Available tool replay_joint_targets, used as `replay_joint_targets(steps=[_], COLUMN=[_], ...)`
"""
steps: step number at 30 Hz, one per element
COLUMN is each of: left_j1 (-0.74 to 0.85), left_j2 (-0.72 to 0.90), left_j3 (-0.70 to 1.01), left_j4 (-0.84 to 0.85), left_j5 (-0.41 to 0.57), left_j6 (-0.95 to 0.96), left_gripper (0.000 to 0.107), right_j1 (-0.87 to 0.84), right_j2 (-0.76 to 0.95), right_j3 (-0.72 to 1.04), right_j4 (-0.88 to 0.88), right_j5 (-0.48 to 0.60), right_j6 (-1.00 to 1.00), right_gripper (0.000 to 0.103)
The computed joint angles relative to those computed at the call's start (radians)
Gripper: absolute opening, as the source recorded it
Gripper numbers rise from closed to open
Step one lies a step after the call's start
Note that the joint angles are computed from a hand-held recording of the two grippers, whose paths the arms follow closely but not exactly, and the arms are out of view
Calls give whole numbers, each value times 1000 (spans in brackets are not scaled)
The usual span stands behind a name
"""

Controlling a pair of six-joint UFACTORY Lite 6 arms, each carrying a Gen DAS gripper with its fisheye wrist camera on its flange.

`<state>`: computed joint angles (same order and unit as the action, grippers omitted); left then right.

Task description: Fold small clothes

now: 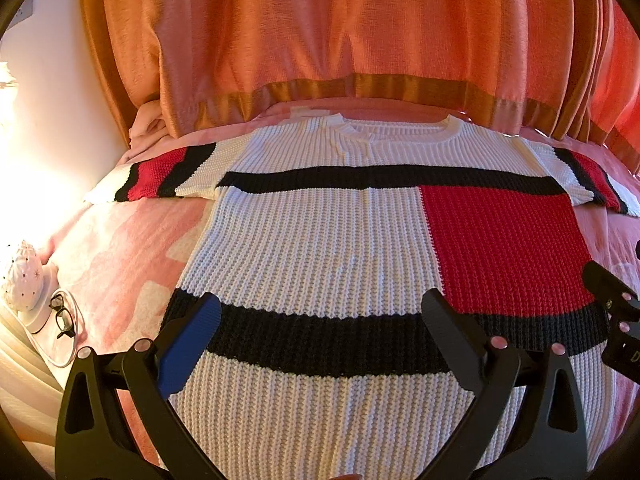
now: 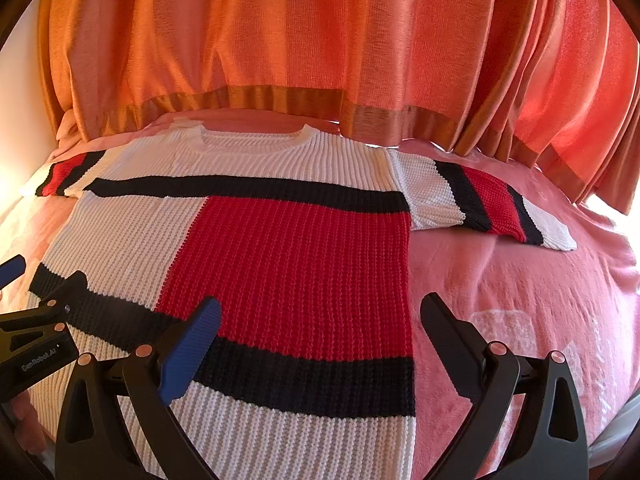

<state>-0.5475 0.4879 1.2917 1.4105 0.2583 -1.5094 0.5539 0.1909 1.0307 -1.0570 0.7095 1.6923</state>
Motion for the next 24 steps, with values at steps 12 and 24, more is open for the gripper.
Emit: replay_joint_targets(steps=[12,24], left_j1=[2,0], left_j2=[-1,1], left_j3=[-5,-2], left_j4=[13,7], left_j5=[-3,-1], left_j6=[-13,-10], left_gripper=[98,98], right_j1=[1,2], right_j2=[2,7], right_j3=[3,9], right_j4=[1,4], right_j5=[2,2], right_j6=[1,-2], right_gripper=[98,98])
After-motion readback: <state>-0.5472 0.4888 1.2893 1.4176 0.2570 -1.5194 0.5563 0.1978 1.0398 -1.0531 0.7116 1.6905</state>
